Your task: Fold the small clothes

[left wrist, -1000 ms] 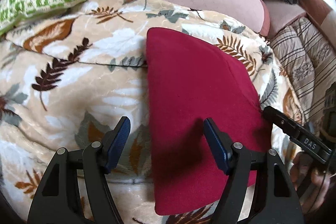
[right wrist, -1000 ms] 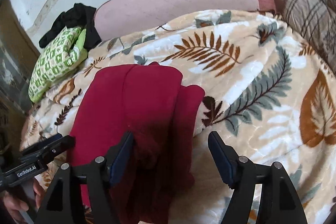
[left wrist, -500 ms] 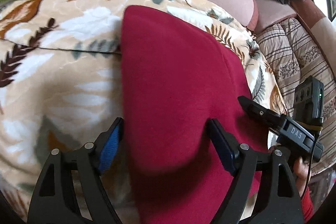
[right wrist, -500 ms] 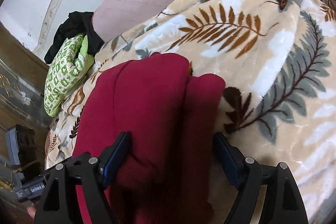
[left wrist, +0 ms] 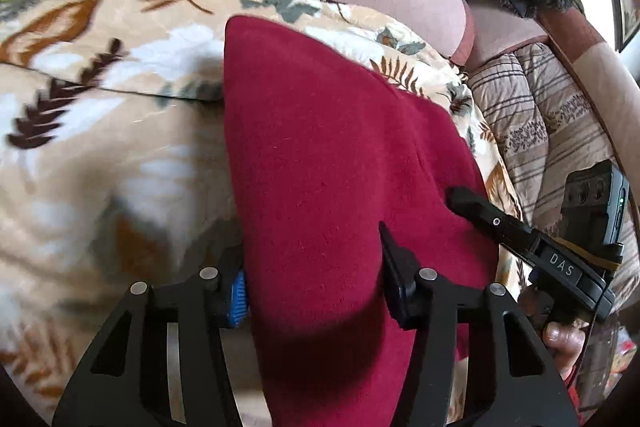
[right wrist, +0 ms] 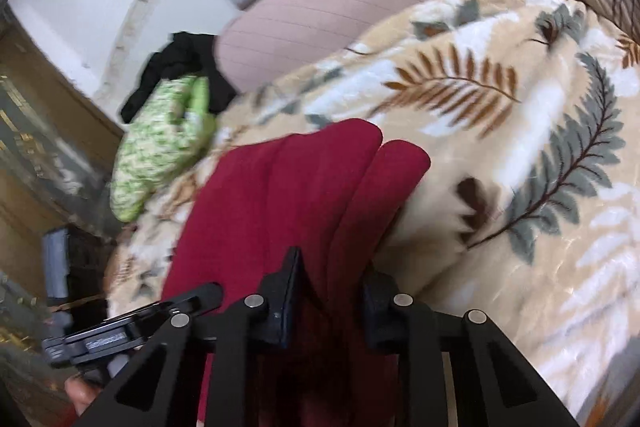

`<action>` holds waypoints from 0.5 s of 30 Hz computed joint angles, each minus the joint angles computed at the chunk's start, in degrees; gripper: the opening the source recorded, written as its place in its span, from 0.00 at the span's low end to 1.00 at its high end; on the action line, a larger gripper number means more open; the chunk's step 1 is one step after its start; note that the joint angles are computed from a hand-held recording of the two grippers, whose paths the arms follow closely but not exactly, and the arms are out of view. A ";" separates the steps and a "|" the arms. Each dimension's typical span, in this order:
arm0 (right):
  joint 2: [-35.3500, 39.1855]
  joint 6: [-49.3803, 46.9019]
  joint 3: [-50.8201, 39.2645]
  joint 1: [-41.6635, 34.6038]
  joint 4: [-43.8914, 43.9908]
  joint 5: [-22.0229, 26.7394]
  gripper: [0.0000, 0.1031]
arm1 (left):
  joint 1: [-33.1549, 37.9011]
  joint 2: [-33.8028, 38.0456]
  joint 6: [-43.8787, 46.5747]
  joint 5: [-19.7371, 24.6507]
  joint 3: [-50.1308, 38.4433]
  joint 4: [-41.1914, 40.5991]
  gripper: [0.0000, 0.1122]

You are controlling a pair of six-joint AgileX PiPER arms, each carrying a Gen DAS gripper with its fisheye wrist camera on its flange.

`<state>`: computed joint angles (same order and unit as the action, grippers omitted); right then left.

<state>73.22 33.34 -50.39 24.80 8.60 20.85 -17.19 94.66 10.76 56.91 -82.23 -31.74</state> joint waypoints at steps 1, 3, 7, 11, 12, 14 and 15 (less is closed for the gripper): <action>-0.78 5.53 -0.82 2.65 -5.14 1.91 0.24 | 0.84 -2.28 0.25 0.87 1.52 0.22 0.47; -2.31 11.59 -1.03 7.12 -9.23 4.09 0.24 | 2.01 -6.30 -0.20 2.47 4.47 2.02 0.47; -2.03 19.59 0.33 13.81 -13.65 5.27 0.23 | 2.03 -14.23 -2.02 1.27 14.88 6.36 0.47; 2.01 34.09 -2.64 20.02 -24.37 15.93 0.42 | -0.19 -18.72 -5.83 -3.77 21.84 10.15 0.52; 1.78 35.97 -3.55 21.30 -26.52 17.87 0.42 | -0.91 -19.14 -7.24 -3.76 21.58 11.81 0.53; 1.46 41.23 -7.66 26.93 -34.19 26.11 0.42 | -2.06 -19.54 -9.89 -2.91 20.17 14.94 0.53; 1.62 41.75 -9.57 29.01 -36.27 29.05 0.42 | -2.46 -20.11 -10.72 -2.67 20.14 15.95 0.53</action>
<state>74.85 75.09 -59.96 53.81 -27.67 49.90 -19.64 74.55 0.05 54.23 -62.09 -15.79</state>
